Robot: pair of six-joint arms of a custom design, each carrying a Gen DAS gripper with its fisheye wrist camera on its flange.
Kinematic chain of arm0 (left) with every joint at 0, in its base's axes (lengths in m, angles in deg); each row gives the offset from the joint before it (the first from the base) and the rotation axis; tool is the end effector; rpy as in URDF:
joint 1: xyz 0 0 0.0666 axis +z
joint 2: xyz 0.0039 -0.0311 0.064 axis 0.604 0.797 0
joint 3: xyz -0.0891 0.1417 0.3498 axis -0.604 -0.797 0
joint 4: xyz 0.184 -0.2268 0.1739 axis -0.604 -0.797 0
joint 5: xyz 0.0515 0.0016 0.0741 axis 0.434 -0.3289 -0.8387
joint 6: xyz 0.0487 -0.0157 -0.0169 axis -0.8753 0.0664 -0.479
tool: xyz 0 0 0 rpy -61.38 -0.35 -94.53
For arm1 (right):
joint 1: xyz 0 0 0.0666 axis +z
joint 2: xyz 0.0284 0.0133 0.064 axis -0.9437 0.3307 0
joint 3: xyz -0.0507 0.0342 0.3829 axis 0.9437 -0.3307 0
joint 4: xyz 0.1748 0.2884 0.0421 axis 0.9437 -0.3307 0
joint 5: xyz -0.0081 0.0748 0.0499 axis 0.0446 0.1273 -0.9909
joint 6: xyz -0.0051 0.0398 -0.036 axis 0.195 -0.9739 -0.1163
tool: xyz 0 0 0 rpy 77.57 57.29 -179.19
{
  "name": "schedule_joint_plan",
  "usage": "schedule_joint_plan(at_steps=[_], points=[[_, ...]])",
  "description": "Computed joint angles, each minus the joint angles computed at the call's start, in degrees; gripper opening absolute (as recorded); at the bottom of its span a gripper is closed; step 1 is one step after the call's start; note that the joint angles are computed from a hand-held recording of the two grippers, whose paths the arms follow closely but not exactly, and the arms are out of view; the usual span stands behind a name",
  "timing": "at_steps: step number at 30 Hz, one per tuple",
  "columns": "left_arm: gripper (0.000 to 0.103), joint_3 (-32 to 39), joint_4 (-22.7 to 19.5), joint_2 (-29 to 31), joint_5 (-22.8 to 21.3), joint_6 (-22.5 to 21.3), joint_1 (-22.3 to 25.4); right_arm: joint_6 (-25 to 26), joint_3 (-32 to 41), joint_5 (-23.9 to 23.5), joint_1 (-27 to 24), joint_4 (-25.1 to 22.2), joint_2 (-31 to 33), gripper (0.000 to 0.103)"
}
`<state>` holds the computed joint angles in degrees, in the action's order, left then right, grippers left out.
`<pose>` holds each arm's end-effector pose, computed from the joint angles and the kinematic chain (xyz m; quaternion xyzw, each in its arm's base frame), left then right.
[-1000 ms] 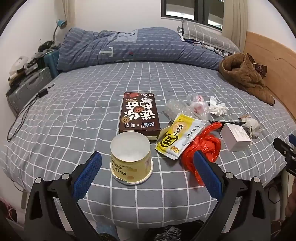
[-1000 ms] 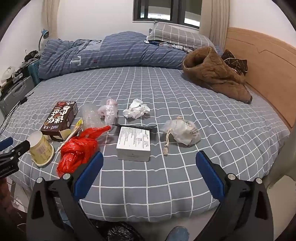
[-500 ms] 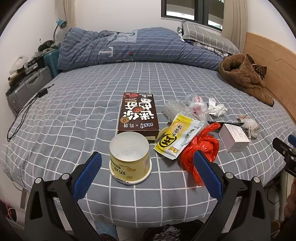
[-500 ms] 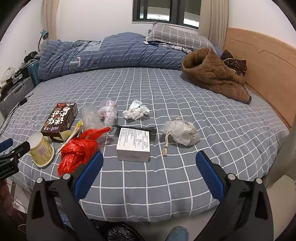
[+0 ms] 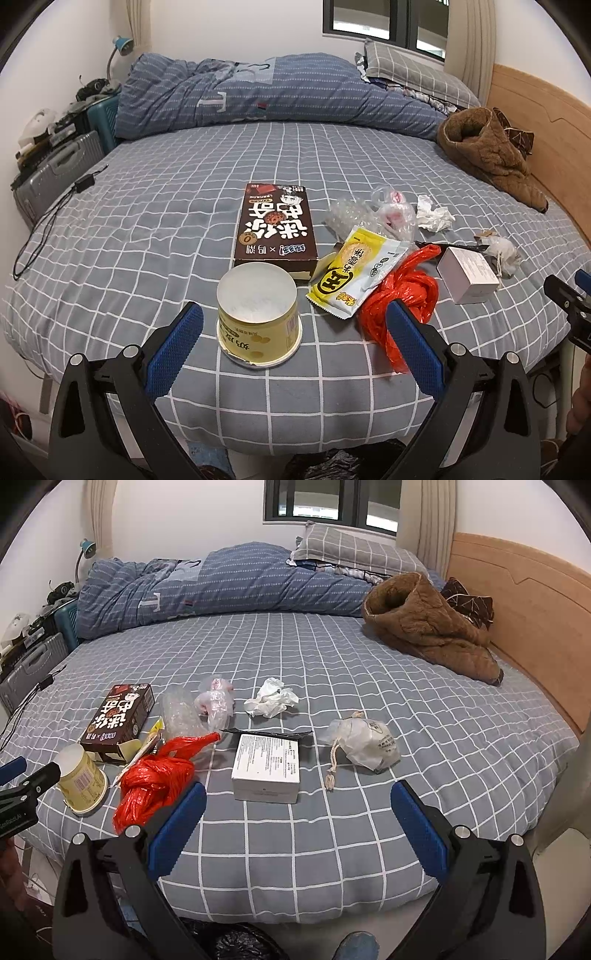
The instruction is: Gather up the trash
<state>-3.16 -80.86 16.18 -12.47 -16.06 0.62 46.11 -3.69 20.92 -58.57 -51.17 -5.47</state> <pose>0.2812 -0.1801 0.4873 -0.2324 0.8913 0.0990 0.3764 0.4005 0.0915 0.4929 -0.2082 0.8856 0.0827 0.4068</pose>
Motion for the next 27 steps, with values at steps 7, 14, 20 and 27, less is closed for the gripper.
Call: schedule_joint_plan(at_steps=[7,14,20,27], points=[[0.097,0.16,-0.30,0.00,-0.40,0.02,-0.29,-0.58,-0.09,-0.43,-0.03,0.18,-0.21,0.096],[0.097,-0.03,-0.37,-0.28,-0.46,0.10,-0.55,-0.59,0.10,-0.41,0.18,-0.16,-0.51,0.096],[0.097,0.17,-0.35,-0.14,-0.39,0.15,-0.58,-0.91,0.09,-0.68,0.16,-0.28,-0.84,0.096],[0.097,0.64,-1.03,-0.02,-0.36,0.78,-1.28,-0.81,-0.01,-0.72,0.07,-0.53,-1.10,0.096]])
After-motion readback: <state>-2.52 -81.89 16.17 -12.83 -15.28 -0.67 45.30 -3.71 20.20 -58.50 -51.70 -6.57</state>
